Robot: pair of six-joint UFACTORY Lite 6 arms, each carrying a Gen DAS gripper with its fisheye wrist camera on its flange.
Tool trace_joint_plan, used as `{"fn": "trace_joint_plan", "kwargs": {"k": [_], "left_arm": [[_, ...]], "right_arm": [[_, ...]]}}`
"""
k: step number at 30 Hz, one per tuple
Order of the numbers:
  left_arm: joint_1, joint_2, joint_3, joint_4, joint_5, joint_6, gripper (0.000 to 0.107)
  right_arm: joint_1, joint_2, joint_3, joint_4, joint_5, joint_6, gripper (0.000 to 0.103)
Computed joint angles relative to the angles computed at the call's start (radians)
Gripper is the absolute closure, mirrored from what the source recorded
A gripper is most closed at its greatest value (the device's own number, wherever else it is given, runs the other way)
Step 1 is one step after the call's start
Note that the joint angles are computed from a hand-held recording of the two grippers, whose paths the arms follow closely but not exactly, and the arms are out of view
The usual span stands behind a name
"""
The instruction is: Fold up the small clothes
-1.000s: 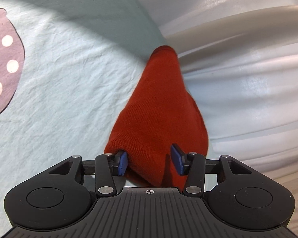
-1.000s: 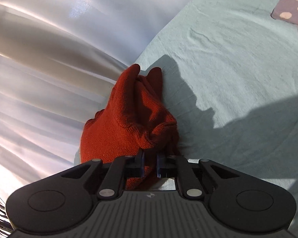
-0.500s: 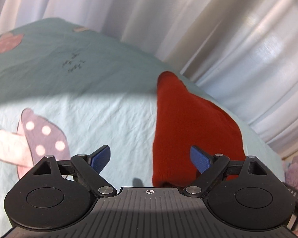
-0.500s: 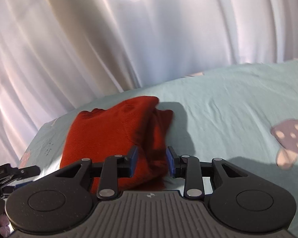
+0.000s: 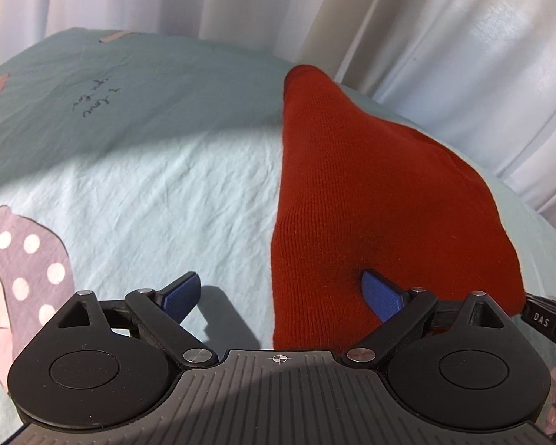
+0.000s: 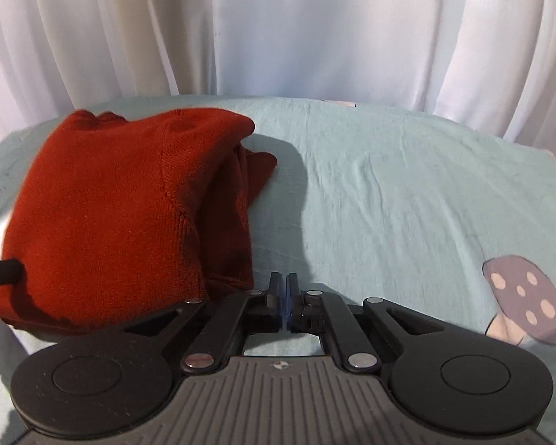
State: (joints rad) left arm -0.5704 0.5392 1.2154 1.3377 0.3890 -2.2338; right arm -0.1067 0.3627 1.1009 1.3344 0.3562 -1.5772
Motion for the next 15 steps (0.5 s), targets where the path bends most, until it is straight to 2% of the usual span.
{"fn": "trace_joint_plan", "kwargs": {"k": [3,5,6,8,11,15], "left_arm": [[0.011,-0.040,-0.031,-0.052,-0.025,0.028,0.009],[-0.001,-0.085,-0.061,-0.107,-0.018,0.080,0.010],[-0.016,-0.108,-0.073,-0.147,0.003,0.128,0.010],[-0.055,-0.139,-0.077,-0.261,0.070,0.248,0.010],[-0.099,-0.155,-0.055,-0.406,0.159,0.397,0.010],[-0.129,-0.163,-0.021,-0.525,0.221,0.512,0.010]], "right_arm": [[-0.040,-0.028,-0.039,0.090,0.044,-0.110,0.069],[-0.059,-0.037,-0.048,0.000,0.087,-0.042,0.029],[-0.059,-0.037,-0.049,-0.064,0.101,0.004,0.023],[-0.036,-0.036,-0.064,-0.173,0.092,0.070,0.004],[0.033,-0.022,-0.094,-0.320,0.005,0.177,0.004],[0.113,-0.008,-0.072,-0.549,-0.032,0.411,0.004]]}}
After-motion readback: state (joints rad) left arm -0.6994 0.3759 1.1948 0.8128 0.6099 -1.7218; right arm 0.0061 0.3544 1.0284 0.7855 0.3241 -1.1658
